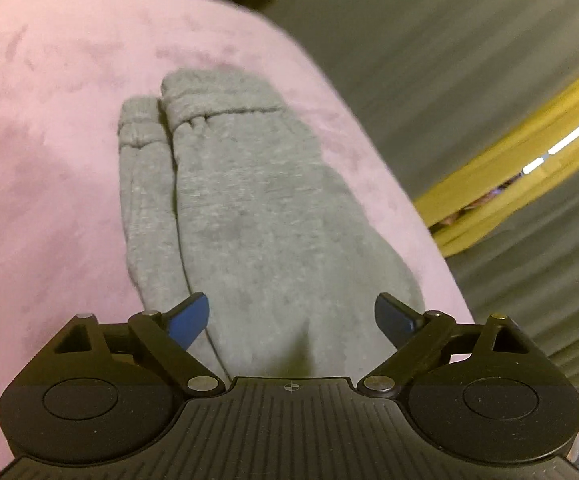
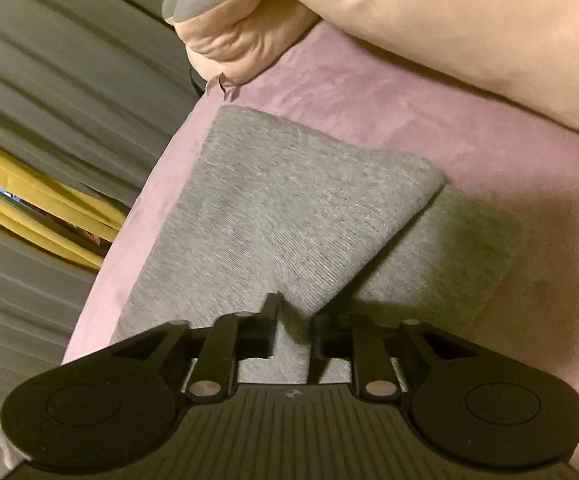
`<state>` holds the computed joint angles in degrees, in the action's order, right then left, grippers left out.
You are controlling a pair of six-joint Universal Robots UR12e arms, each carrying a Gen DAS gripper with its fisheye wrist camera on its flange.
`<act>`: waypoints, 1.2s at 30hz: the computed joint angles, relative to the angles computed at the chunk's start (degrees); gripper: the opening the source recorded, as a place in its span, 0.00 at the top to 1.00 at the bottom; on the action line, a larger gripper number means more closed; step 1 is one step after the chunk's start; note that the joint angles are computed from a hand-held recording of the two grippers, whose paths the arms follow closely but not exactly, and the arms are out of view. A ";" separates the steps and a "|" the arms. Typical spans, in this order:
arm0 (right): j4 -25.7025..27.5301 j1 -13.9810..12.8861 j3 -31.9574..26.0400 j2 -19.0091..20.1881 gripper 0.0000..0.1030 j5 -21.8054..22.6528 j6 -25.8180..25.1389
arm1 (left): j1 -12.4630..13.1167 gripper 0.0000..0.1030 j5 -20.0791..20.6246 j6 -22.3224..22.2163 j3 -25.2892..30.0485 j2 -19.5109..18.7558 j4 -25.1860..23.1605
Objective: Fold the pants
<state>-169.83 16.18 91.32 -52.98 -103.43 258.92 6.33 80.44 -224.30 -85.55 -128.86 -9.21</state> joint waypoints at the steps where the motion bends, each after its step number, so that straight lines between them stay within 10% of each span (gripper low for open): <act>1: 0.05 -0.30 -0.22 0.21 0.62 1.04 -0.38 | 0.24 0.08 -0.14 -1.72 1.19 -0.77 -1.80; 5: 1.20 -0.64 -2.02 1.17 0.57 2.08 -2.57 | 1.38 0.13 -3.19 -5.83 2.17 -2.33 -2.13; 9: 0.31 0.14 -2.80 1.39 0.94 -0.74 -4.80 | 1.60 0.62 -4.04 -3.35 4.05 -3.29 -4.33; 11: -0.13 0.29 -2.90 1.30 0.94 -1.36 -5.43 | 1.77 0.79 -4.51 -2.82 4.19 -3.05 -5.43; 17: 2.69 -0.42 -3.52 1.38 0.76 0.50 -3.15 | 2.40 0.84 -5.68 0.60 2.00 -1.18 -4.70; 20: 3.15 -0.18 -4.15 1.23 0.95 -1.20 -5.29 | 2.64 0.86 -6.18 3.18 0.76 0.54 -3.46; 29: 2.06 2.77 -2.86 -2.19 0.96 -12.59 -18.76 | 2.89 0.86 -4.57 10.57 -2.41 4.09 -2.57; 34: 17.42 1.03 -2.78 -3.44 0.85 -5.93 -12.70 | 2.73 0.78 0.51 11.78 -3.91 5.09 -7.68; 36: 22.03 1.18 -3.03 -3.90 0.77 -7.78 -9.03 | 2.31 0.58 5.47 14.26 -4.86 5.86 -5.19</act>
<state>-147.79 17.35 88.29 -56.88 -111.21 249.89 8.64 85.91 -210.03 -90.41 -123.01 -14.40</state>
